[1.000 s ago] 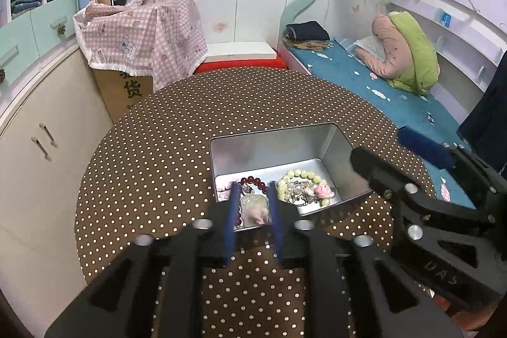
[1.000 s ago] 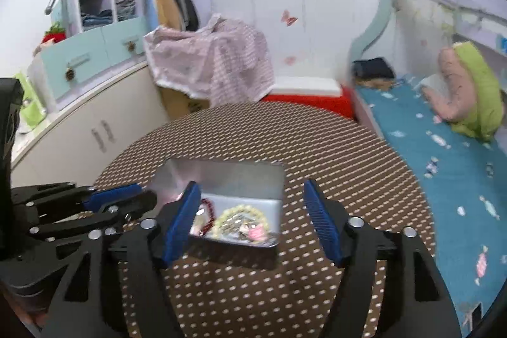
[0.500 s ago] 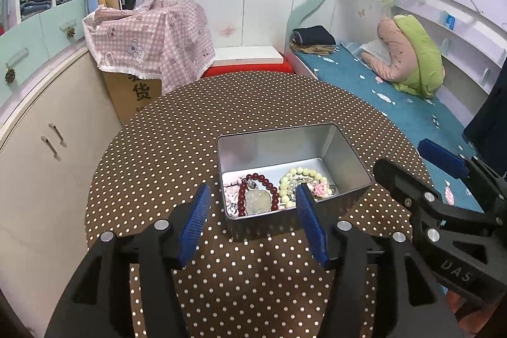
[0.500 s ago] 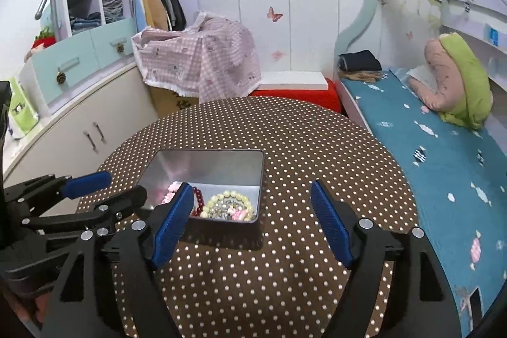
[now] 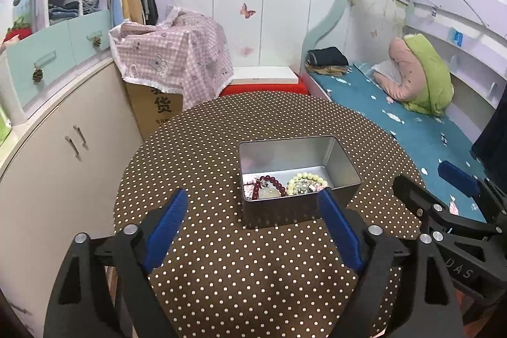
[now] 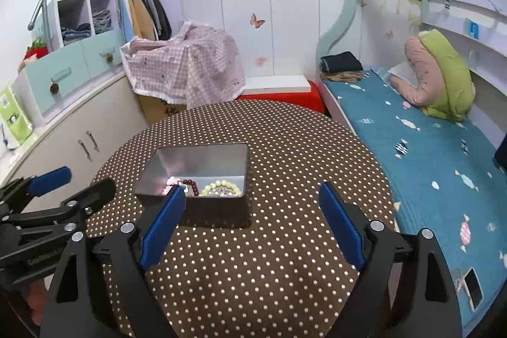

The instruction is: Organize jewelry

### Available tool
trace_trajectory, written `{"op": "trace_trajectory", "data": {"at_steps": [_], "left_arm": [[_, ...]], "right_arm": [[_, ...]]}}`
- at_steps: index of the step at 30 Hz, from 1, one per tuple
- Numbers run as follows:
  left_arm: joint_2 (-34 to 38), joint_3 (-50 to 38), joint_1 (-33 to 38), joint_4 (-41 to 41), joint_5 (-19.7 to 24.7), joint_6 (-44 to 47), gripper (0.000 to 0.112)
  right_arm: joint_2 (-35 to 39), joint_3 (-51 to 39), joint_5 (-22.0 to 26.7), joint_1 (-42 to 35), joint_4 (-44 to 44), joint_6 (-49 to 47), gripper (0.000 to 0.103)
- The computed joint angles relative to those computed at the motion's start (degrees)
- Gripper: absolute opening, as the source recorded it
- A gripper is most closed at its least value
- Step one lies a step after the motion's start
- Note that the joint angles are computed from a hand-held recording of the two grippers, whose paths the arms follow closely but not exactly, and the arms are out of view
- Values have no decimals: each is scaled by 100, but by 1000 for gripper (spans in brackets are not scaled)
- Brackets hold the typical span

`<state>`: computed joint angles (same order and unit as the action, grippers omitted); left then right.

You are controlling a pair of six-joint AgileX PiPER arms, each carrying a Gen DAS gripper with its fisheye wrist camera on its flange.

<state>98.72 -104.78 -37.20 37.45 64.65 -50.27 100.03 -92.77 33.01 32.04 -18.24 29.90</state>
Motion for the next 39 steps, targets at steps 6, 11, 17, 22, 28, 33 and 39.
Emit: {"op": "trace_trajectory", "data": {"at_steps": [6, 11, 17, 22, 28, 33, 39], "left_arm": [[-167, 184, -256, 316, 114, -276, 90], [-172, 181, -378, 409, 318, -373, 90], [-327, 407, -481, 487, 310, -465, 90], [-413, 517, -566, 532, 362, -584, 90], [-469, 582, -650, 639, 373, -679, 90], [-576, 717, -691, 634, 350, -744, 90], [-626, 705, -653, 572, 358, -666, 90]], "right_arm": [[-283, 405, -122, 78, -286, 344, 84], [-474, 708, -197, 154, -501, 606, 84], [-634, 916, -205, 249, -726, 835, 84], [-813, 1164, -268, 321, -918, 1082, 84], [-950, 1317, -241, 407, -1161, 1334, 84], [-1013, 1335, -192, 470, -1337, 1470, 84], [-1046, 1340, -174, 497, -1370, 1507, 84]]}}
